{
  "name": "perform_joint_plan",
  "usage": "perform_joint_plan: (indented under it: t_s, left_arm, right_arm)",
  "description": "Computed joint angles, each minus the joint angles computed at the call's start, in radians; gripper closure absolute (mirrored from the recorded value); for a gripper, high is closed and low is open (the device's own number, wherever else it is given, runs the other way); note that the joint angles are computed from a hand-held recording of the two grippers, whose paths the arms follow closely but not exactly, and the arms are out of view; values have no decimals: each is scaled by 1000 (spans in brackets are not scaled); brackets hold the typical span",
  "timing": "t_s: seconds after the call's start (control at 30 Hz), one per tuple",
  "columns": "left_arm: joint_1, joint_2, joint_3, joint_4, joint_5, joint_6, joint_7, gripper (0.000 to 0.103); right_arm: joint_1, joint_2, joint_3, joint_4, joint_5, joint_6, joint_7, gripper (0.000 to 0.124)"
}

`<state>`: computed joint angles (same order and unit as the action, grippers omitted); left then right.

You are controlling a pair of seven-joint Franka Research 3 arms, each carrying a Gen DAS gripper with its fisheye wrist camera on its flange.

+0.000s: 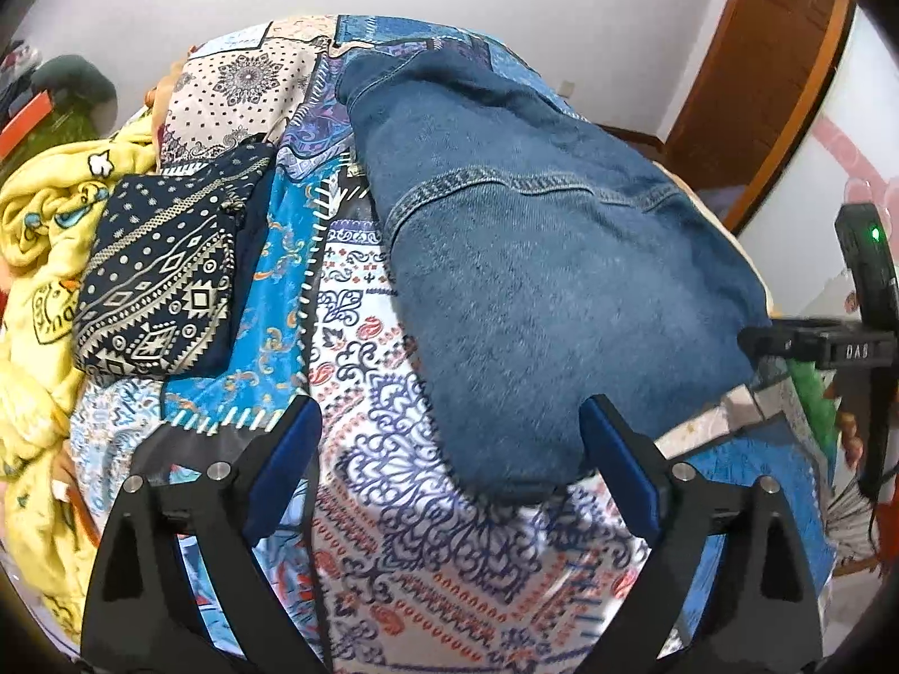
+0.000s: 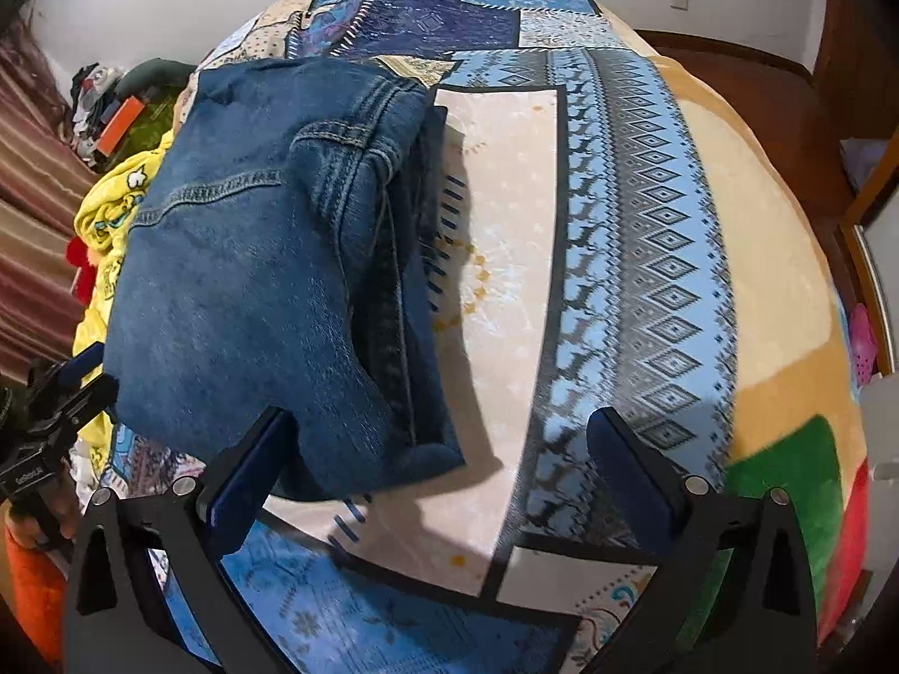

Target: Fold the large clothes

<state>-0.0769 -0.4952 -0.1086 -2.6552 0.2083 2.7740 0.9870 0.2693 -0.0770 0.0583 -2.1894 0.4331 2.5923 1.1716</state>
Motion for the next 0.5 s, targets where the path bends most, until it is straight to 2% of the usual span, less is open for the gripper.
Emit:
perform_joint_plan:
  t_s: [0.07, 0.13, 0.27, 0.37, 0.5]
  left_arm:
    - [-1, -18, -1, 7, 7, -36, 14, 9]
    - [24, -33, -20, 14, 34, -58, -7, 10]
    - [33, -43, -3, 32, 45, -34, -10, 9]
    - [3, -3, 52, 74, -2, -6, 42, 9]
    - [-97, 81, 165, 129, -174, 34, 199, 9]
  right_arm:
    - [-1, -7, 4, 0, -41, 5, 16, 21]
    - [1, -17, 9, 0, -67, 21, 20, 21]
    - [21, -39, 5, 11, -18, 51, -55, 21]
    - [39, -32, -2, 41, 59, 60, -134, 21]
    - [43, 40, -5, 137, 142, 6, -206, 21]
